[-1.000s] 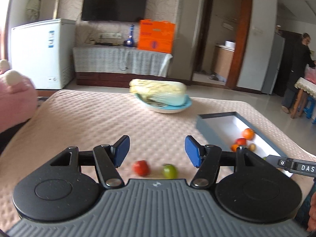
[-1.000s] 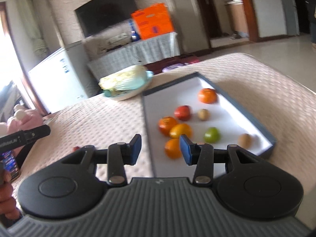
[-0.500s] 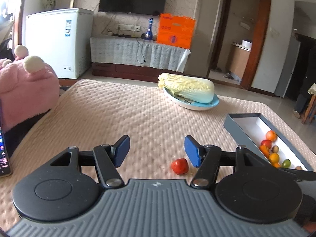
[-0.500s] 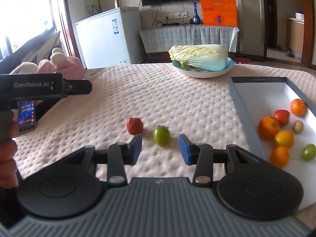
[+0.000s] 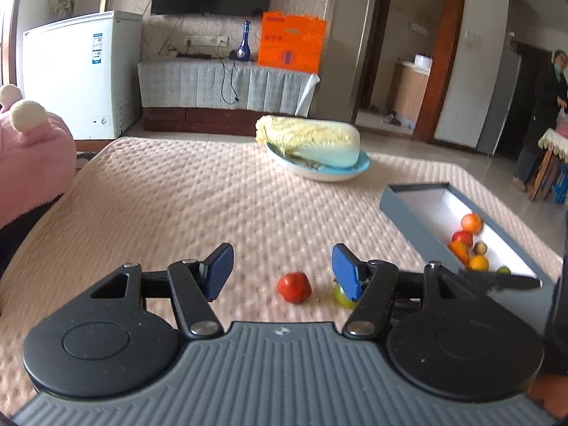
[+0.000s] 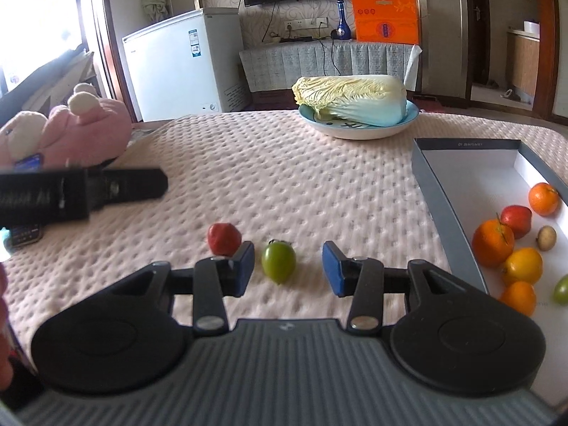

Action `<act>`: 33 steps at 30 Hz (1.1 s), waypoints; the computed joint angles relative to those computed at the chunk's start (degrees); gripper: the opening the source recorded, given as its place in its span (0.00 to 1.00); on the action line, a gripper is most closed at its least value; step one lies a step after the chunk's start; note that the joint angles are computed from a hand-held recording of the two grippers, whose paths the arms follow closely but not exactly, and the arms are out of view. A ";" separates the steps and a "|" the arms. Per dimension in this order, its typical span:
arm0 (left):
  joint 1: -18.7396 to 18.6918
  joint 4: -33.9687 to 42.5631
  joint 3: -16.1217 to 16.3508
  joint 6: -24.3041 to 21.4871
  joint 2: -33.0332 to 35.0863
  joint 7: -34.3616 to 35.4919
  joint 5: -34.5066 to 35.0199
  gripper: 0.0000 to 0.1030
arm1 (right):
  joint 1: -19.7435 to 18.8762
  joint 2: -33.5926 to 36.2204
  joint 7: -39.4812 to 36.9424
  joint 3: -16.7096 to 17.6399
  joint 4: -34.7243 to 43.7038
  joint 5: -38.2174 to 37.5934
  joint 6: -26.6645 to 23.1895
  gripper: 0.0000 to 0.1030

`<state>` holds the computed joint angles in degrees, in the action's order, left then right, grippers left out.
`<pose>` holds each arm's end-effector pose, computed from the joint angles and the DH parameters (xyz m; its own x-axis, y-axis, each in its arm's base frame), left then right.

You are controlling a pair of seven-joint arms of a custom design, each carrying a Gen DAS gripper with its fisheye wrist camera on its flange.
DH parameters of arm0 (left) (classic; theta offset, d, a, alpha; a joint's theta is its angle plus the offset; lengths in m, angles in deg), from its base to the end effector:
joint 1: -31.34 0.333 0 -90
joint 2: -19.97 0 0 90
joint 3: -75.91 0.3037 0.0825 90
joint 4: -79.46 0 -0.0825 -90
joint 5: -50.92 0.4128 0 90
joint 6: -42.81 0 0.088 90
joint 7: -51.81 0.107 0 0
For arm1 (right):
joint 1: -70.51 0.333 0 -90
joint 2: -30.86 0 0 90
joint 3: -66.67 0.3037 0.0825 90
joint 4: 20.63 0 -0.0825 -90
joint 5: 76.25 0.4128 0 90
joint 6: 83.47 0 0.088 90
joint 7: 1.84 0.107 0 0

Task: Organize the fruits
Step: 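Move the left gripper toward the red apple while the right approaches the green lime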

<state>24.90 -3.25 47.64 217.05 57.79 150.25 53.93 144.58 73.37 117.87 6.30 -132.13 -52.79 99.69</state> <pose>0.6943 -0.3613 0.4352 -0.5752 -0.8088 0.1225 -0.4876 0.2187 -0.8452 0.6449 0.2183 0.3471 -0.2107 -0.9709 -0.1142 -0.5096 0.2088 -0.8347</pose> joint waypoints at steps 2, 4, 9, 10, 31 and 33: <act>-0.28 0.15 0.25 -0.20 0.11 -0.14 0.13 0.65 | -1.63 0.16 -0.15 1.17 1.21 -0.48 -0.83 0.44; -0.27 0.10 0.23 -0.05 0.16 -0.30 0.03 0.65 | -2.98 0.07 0.34 2.26 2.07 -1.14 -1.15 0.44; -1.40 0.65 1.76 -0.77 0.24 -1.56 0.42 0.65 | -5.68 1.06 2.65 4.07 5.04 -4.07 -3.07 0.43; -1.34 0.73 1.67 -0.93 0.29 -1.58 0.38 0.65 | -6.20 1.10 3.10 4.48 5.51 -4.85 -3.46 0.42; -4.67 1.42 5.62 -1.66 0.39 -4.16 2.70 0.65 | -10.89 1.00 13.91 7.18 8.85 -19.63 -6.88 0.36; -4.73 1.39 5.59 -1.58 0.42 -4.24 3.01 0.65 | -11.05 0.68 14.65 7.30 8.61 -20.63 -6.73 0.34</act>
